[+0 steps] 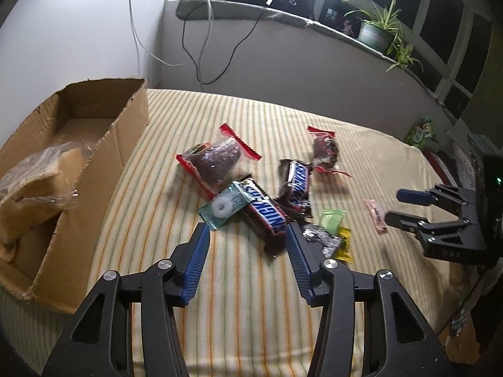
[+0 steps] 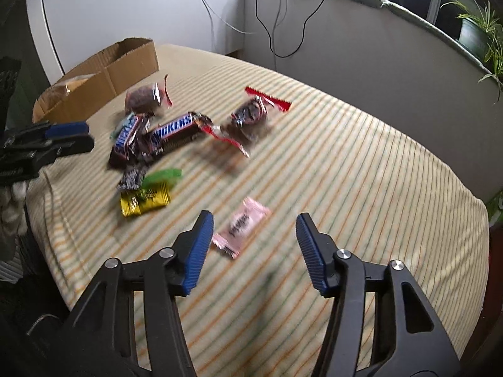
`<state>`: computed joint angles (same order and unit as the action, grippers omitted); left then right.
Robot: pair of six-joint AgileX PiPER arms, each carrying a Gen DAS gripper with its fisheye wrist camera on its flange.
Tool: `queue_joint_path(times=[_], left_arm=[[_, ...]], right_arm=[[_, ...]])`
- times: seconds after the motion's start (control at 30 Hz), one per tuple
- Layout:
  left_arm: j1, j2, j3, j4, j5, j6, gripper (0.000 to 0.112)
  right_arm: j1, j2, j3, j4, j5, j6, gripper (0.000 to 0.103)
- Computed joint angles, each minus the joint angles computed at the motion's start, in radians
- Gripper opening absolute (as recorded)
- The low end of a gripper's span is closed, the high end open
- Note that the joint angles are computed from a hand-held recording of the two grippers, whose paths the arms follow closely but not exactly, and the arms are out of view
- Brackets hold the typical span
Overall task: Organize snacks
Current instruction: 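Move both grippers back over the remaining snacks, then grasp the green wrapped candy with the left gripper while the right grasps the pink packet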
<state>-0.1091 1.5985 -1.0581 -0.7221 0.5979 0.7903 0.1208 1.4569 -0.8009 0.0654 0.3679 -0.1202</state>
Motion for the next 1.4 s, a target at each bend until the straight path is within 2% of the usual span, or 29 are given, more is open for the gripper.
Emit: queue_joint_path(times=[0.27,0.53,0.6,0.8,0.93,1.23,1.33,1.4], left_arm=[[-0.017,0.077,-0.066,0.059,-0.026,-0.057,0.04],[-0.042,0.129,-0.121,0.15,-0.056,-0.138,0.04],[-0.029,0.151,-0.15,0.115,-0.015,-0.103,0.04],[0.021,0.172,-0.168,0.015,0.065,-0.013,0.041],[0.042,0.164,-0.154,-0.005,0.086,0.023,0.04],[0.009,0.187,-0.165,0.071,0.041,-0.011,0.037],[-0.013,0.178,-0.149,0.099,0.008,-0.026,0.023],[-0.021,0.172,-0.142,0.112,-0.006,-0.029,0.019]], right_arm=[[-0.015,0.085,-0.06,0.162,0.021,-0.147,0.051],[0.04,0.133,-0.089,0.023,0.015,0.007,0.051],[0.053,0.136,-0.096,-0.029,0.021,0.053,0.048],[0.046,0.142,-0.114,-0.04,0.045,0.046,0.037],[0.033,0.135,-0.11,-0.027,0.05,0.027,0.035],[0.021,0.117,-0.094,-0.038,0.054,0.029,0.03],[0.025,0.119,-0.094,-0.037,0.051,0.029,0.027],[0.028,0.122,-0.099,-0.03,0.055,0.021,0.021]])
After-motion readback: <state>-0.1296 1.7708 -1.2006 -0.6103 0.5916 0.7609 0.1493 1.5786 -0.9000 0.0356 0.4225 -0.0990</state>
